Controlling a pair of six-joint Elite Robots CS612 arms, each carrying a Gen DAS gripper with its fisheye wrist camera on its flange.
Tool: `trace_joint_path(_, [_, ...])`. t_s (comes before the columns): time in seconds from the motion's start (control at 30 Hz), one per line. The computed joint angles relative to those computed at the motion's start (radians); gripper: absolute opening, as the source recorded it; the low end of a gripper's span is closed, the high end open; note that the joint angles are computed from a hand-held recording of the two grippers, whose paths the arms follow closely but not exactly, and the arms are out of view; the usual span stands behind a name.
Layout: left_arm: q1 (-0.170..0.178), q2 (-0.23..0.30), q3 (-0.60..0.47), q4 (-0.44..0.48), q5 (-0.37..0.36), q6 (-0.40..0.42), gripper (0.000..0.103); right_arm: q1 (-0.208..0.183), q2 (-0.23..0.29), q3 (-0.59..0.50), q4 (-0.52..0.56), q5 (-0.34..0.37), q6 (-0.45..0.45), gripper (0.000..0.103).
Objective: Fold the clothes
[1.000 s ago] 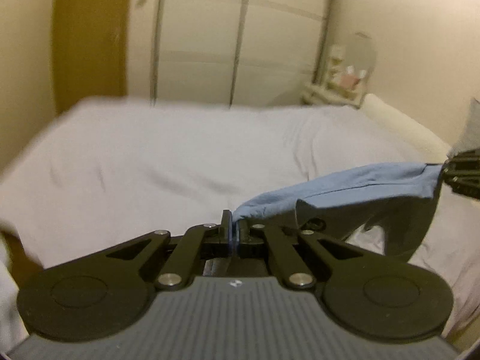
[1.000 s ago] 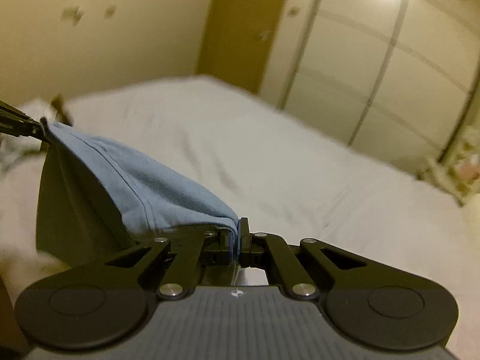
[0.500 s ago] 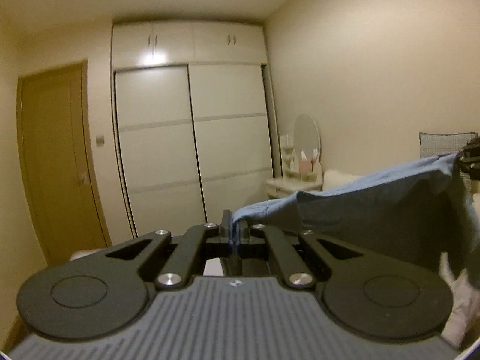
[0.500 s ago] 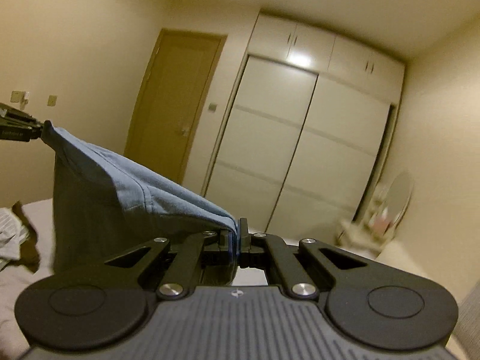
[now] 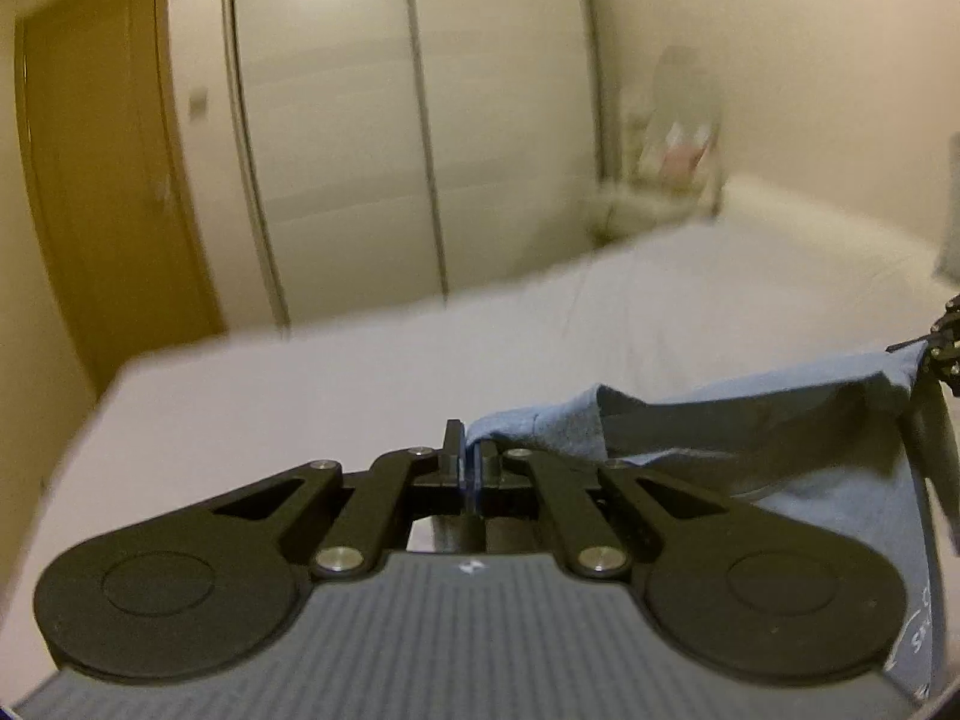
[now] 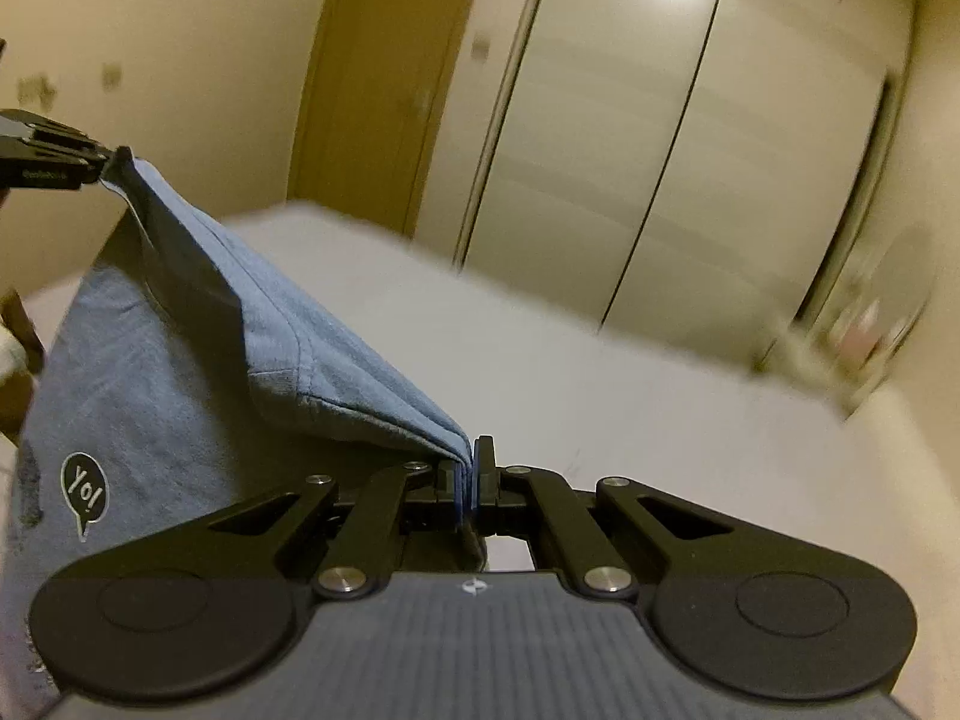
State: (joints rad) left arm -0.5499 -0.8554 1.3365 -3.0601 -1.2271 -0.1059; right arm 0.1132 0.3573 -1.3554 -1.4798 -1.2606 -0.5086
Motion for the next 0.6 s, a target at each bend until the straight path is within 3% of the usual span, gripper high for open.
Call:
trace_joint_path(0.07, [0.021,0.11,-0.127,0.116,-0.015,-0.053,0.006,0.008,-0.007,0.14,-0.047,-0.025,-0.016,0.0])
trace_joint_path(0.1, [0.029,0.144,-0.162,0.172,-0.019,-0.08,0.011,0.012,-0.007,0.201,-0.068,-0.051,-0.019,0.007])
trace_joint_path(0.13, [0.036,0.179,-0.2,0.23,-0.024,-0.108,0.012,0.017,-0.005,0.256,-0.086,-0.083,-0.021,0.029])
trace_joint_path(0.17, [0.044,0.216,-0.241,0.288,-0.031,-0.134,0.012,0.021,-0.006,0.308,-0.096,-0.111,-0.013,0.033])
trace_joint_path(0.23, [0.055,0.239,-0.254,0.321,-0.044,-0.198,0.013,0.022,-0.01,0.387,-0.101,-0.149,0.029,0.03])
trace_joint_path(0.3, [0.062,0.241,-0.238,0.344,-0.042,-0.22,0.025,0.018,0.003,0.403,-0.106,-0.15,0.082,0.031])
trace_joint_path(0.4, [0.073,0.234,-0.203,0.381,-0.054,-0.221,0.028,0.002,0.051,0.331,-0.055,-0.124,0.096,0.04])
trace_joint_path(0.6, [0.083,0.218,-0.142,0.459,-0.088,-0.206,0.035,-0.03,0.095,0.252,0.11,-0.091,0.161,0.04])
